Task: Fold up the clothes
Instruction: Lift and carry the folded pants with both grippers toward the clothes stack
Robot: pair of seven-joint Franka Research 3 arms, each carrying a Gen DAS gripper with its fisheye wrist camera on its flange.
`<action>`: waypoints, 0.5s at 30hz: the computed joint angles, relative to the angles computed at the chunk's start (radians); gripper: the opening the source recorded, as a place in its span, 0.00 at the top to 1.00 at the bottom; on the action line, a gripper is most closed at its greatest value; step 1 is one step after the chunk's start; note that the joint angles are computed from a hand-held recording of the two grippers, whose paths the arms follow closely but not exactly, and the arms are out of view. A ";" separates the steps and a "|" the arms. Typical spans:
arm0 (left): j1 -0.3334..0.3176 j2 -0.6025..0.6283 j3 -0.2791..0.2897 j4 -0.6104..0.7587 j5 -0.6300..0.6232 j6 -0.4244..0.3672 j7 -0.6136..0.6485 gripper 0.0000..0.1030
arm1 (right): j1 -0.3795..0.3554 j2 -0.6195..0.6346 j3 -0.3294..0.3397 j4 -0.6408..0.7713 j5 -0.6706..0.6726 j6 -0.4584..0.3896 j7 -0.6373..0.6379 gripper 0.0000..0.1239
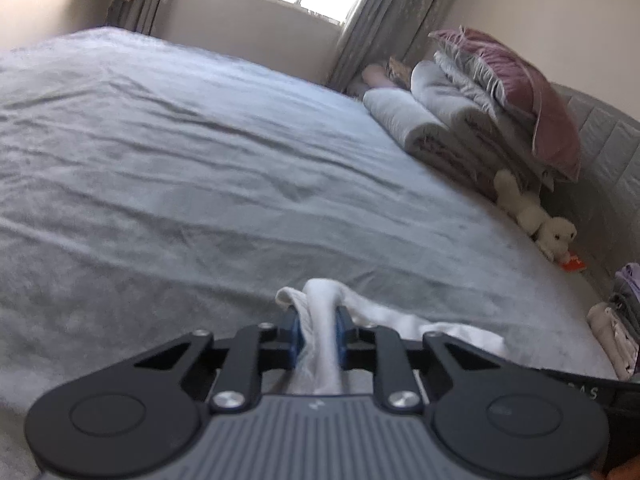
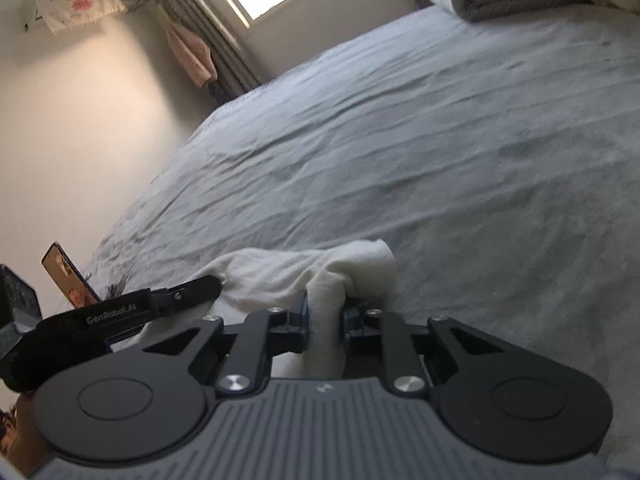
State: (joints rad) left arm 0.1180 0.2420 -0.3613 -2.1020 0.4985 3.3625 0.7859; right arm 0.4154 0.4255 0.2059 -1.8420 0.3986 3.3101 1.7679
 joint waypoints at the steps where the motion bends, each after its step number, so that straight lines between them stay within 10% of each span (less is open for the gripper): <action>1: -0.049 -0.007 0.045 -0.003 -0.023 0.016 0.010 0.84 | 0.020 -0.006 -0.020 -0.006 0.005 0.015 0.004 0.87; 7: -0.220 0.002 0.173 0.026 -0.127 0.107 0.071 0.85 | 0.172 -0.070 -0.185 -0.068 0.050 0.131 -0.082 0.87; 15: -0.278 0.153 0.125 0.282 -0.115 0.090 0.100 0.85 | 0.312 -0.128 -0.349 -0.109 0.292 0.276 -0.418 0.87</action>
